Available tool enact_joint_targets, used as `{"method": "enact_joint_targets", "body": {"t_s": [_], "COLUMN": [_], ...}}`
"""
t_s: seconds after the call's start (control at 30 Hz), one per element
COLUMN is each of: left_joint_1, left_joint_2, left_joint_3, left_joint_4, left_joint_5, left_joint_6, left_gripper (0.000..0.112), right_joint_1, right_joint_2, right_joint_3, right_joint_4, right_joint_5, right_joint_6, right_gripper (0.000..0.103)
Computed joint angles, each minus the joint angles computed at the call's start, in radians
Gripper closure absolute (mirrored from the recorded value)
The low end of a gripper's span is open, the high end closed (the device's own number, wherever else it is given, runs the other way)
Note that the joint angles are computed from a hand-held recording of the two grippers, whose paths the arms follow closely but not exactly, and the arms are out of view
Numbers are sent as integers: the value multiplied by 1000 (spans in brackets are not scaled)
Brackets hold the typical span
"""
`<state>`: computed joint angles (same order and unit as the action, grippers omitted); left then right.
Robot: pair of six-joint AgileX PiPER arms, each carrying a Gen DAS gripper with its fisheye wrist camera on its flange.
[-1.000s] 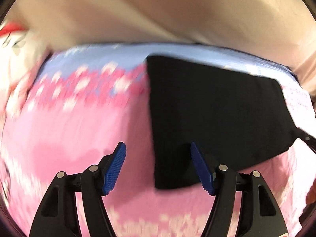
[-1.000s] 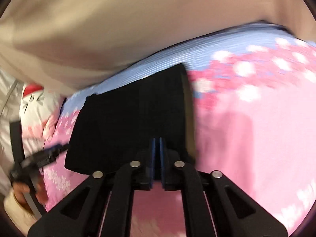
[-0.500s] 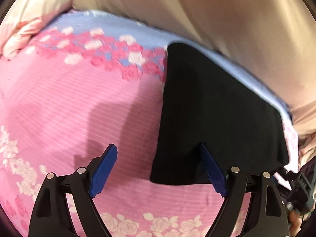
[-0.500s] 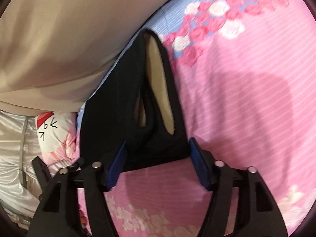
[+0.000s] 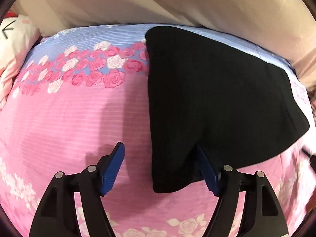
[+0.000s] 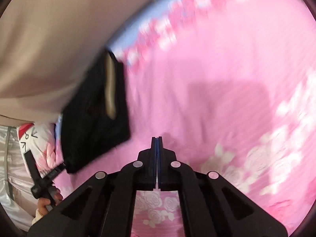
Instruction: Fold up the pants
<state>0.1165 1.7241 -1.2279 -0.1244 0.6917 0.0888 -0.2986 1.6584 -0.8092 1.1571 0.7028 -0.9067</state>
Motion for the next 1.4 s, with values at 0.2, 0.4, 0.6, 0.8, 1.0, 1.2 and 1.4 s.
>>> {"method": "enact_joint_targets", "body": {"t_s": [0.2, 0.4, 0.6, 0.8, 1.0, 1.2, 1.4], "left_joint_1": [-10, 14, 46, 31, -72, -172, -132], "left_joint_2": [10, 40, 69, -13, -101, 169, 143], "left_joint_3": [4, -15, -54, -34, -102, -234, -195], "left_joint_4": [42, 18, -4, 32, 102, 349, 279], "left_joint_5": [-12, -15, 14, 20, 18, 67, 28], "left_joint_6": [-54, 14, 124, 99, -41, -321, -287], "left_gripper": [28, 23, 16, 28, 28, 23, 17], "right_joint_1": [128, 191, 228, 138, 460, 639, 530], "right_joint_2": [160, 265, 115, 89, -93, 199, 158], "right_joint_3": [-247, -255, -66, -37, -195, -400, -296], "right_joint_4": [-65, 48, 96, 177, -280, -770, -489], "right_joint_5": [52, 79, -10, 50, -217, -330, -361], "right_joint_6": [65, 10, -58, -21, 322, 692, 382], "right_gripper": [30, 69, 70, 54, 69, 83, 103]}}
